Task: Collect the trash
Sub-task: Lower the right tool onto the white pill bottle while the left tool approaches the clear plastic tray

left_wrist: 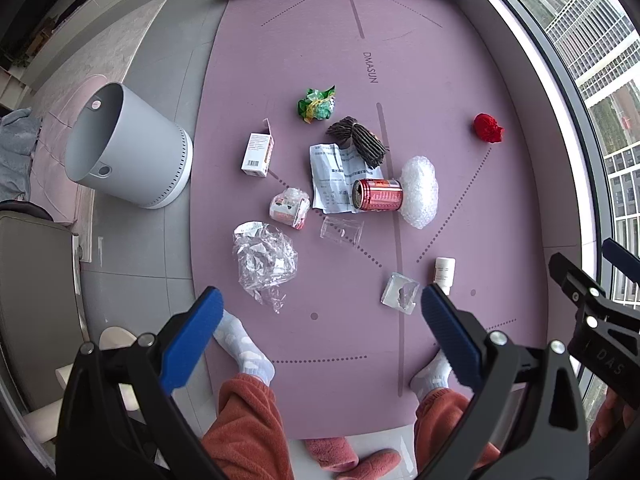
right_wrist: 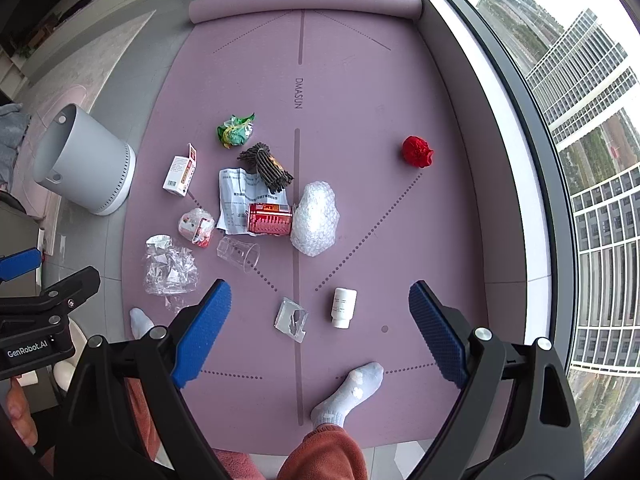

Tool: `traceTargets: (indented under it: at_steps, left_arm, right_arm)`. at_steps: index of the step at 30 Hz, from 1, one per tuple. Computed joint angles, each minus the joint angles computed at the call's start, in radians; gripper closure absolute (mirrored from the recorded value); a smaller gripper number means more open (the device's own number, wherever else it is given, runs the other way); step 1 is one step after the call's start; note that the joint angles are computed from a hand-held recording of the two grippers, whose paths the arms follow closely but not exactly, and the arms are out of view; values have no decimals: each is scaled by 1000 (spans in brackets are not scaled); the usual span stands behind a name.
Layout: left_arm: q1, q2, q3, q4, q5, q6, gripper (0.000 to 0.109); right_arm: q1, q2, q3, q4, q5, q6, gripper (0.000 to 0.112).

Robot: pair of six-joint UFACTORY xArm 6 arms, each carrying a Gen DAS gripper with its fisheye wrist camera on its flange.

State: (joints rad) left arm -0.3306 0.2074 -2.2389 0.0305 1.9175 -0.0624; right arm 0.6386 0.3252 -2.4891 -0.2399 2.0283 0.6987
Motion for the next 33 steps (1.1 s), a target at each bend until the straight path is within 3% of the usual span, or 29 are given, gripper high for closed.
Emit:
traceTargets:
  at_steps: [4,9,16,23,33]
  left_arm:
    - [-46,-135,292,-26,-152,-22,10]
    - [-116,-269,628,-51,-361,-65,10]
    - [-234,-378,1072,-52,-701,-137,10]
    - [-320,-368,1345,-26,-1002,-154,10]
    - [-330,-299,1505,58,-1280,-85,11]
  right_arm:
    - [-27,-218,419,27,-159,24,25]
    - [-73,-477,942,52,-462,49,33]
    - [-121,-643,1414,78,-767,2,38]
    - [-161,-699,1720,144,-1042,-155,38]
    - [-177,-647,1887,178,-1246,-186,40]
